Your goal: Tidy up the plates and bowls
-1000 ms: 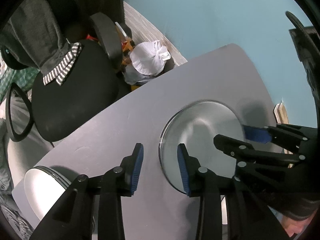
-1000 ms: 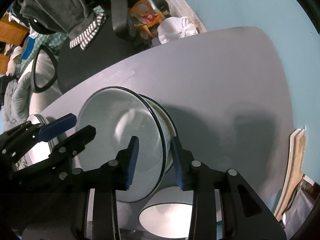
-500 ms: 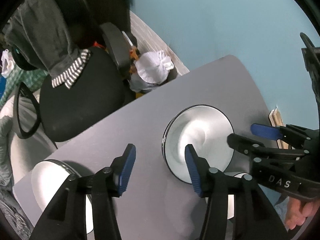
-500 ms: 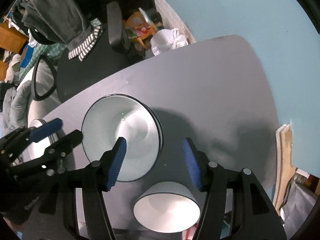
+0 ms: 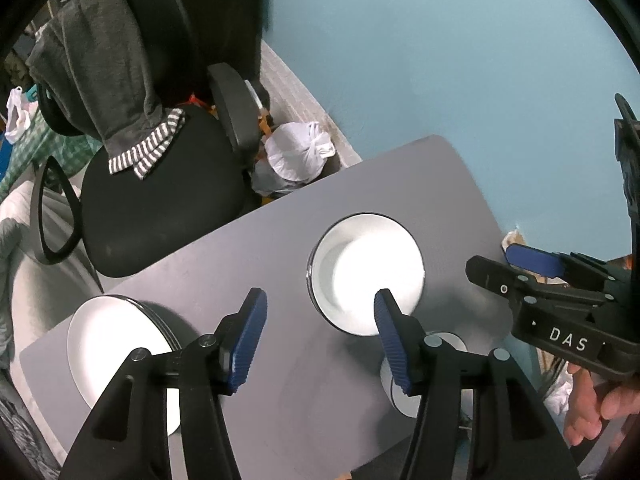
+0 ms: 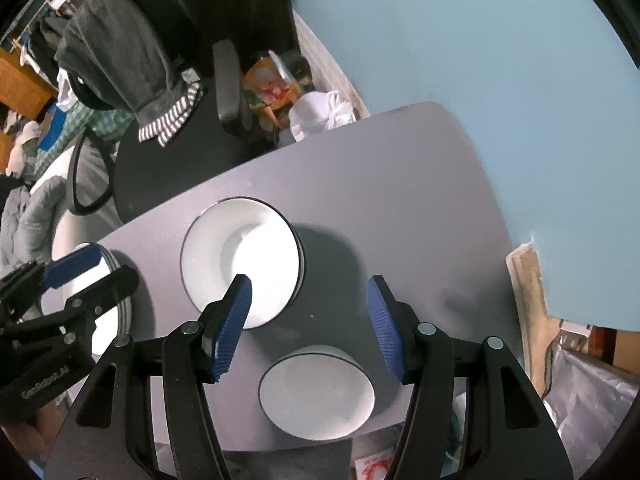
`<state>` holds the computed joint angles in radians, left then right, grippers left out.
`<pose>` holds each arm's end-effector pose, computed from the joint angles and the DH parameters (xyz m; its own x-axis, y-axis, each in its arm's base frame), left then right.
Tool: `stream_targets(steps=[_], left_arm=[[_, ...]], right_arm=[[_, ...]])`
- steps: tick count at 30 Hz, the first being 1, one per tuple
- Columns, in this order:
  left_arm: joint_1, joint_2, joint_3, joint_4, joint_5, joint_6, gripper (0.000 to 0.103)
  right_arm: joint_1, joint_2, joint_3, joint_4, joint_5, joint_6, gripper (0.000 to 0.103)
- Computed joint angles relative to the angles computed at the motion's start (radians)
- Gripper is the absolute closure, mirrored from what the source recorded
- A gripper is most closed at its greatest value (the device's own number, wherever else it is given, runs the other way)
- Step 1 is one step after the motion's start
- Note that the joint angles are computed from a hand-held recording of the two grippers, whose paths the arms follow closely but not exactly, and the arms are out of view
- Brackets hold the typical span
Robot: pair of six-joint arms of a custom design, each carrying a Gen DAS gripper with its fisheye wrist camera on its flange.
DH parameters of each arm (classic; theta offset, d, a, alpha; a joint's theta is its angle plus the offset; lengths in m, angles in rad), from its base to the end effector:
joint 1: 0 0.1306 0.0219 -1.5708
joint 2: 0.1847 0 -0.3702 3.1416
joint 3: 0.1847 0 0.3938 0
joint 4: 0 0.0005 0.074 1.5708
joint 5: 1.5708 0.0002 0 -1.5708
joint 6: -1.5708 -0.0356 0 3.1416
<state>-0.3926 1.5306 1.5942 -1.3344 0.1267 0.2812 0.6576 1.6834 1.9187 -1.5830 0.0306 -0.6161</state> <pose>0.4603 -0.1960 0.4175 -0.9629 0.1008 -0.2504 0.1528 0.9682 -0.1980 0.4263 0.3272 0.4695 -0.9799 -0.0269 -0.1978 -0.0482 0.9935 0.1035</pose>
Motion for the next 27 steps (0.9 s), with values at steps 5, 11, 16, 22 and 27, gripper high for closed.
stream_targets(steps=[5,11,16,22,27], left_arm=[[-0.005,-0.037,0.002,-0.011,-0.001,-0.014,0.046],[-0.003,-0.080,0.002,-0.012,-0.011,-0.019,0.046],[-0.014,-0.117,-0.009,-0.006,-0.025,-0.046,0.043],[-0.027,-0.146,-0.025,-0.007,-0.025,-0.082,0.041],[-0.034,-0.175,-0.033,-0.009,-0.018,-0.114,0.041]], right_arm=[[0.023,-0.012,0.026,-0.019,0.048,-0.004,0.044],[0.046,-0.036,0.049,-0.037,0.086,-0.023,0.044],[0.066,-0.059,0.058,-0.050,0.115,-0.050,0.044],[0.088,-0.092,0.054,-0.062,0.143,-0.096,0.044],[0.106,-0.121,0.045,-0.078,0.175,-0.139,0.044]])
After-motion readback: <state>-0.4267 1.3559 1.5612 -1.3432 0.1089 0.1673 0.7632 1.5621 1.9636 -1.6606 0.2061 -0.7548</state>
